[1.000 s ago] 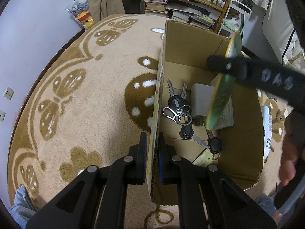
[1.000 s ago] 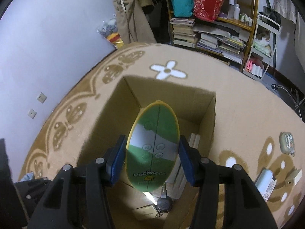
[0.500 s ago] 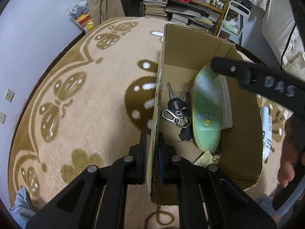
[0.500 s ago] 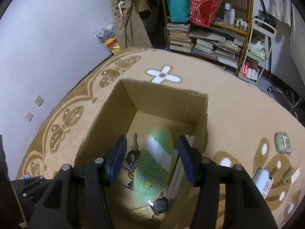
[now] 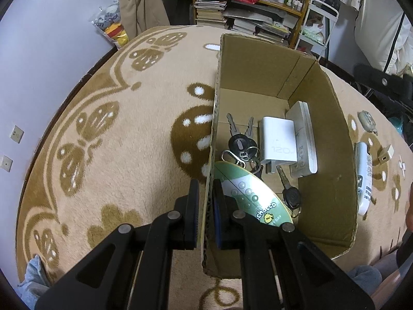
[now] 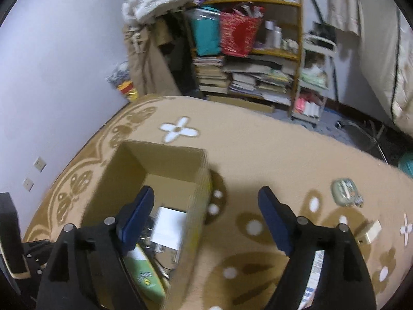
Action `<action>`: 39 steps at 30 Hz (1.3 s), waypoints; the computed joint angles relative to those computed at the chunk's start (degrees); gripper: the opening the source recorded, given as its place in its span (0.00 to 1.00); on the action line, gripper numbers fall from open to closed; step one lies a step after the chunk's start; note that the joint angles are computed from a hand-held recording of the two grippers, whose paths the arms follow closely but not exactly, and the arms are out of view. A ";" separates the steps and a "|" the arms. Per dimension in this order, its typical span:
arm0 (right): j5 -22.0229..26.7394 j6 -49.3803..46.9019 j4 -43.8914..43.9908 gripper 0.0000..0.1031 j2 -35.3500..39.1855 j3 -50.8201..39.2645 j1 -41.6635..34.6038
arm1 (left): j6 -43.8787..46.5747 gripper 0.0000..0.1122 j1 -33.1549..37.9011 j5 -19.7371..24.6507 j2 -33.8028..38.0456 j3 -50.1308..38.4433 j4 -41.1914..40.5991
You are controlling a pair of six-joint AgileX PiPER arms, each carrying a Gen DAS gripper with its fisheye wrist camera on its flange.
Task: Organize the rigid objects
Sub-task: 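Move the right tool back to the items and close on the light-blue cylinder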
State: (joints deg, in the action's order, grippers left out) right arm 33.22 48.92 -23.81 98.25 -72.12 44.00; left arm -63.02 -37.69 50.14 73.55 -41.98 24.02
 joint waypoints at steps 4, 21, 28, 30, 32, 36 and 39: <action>-0.80 0.59 0.16 0.94 -1.11 3.48 -3.03 | -0.43 0.09 -0.59 0.60 0.28 -0.35 0.49; -9.95 2.05 -1.46 0.94 -2.54 17.18 -8.98 | -0.33 0.09 -0.71 0.86 0.20 -0.53 0.32; -14.06 -3.39 4.13 0.94 -1.62 20.35 -13.07 | -1.27 0.09 -1.51 1.23 1.23 -0.95 1.22; -13.85 -2.71 4.18 0.94 -0.98 20.75 -13.66 | -1.12 0.09 -1.47 1.23 1.33 -0.92 1.29; -13.14 -2.21 4.30 0.94 -0.04 20.53 -14.19 | -1.14 0.09 -1.47 1.23 1.36 -0.94 1.33; -12.99 -0.96 4.08 0.94 1.52 20.94 -14.90 | -0.94 0.09 -1.56 1.77 1.69 -1.27 1.61; -13.46 -3.43 7.03 0.94 2.64 20.82 -15.19 | -1.01 0.09 -1.78 2.12 1.79 -1.39 1.90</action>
State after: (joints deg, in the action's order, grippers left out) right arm 19.75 45.49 -16.78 100.89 -51.30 28.81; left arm -64.03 -39.47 52.26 75.34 -43.37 25.91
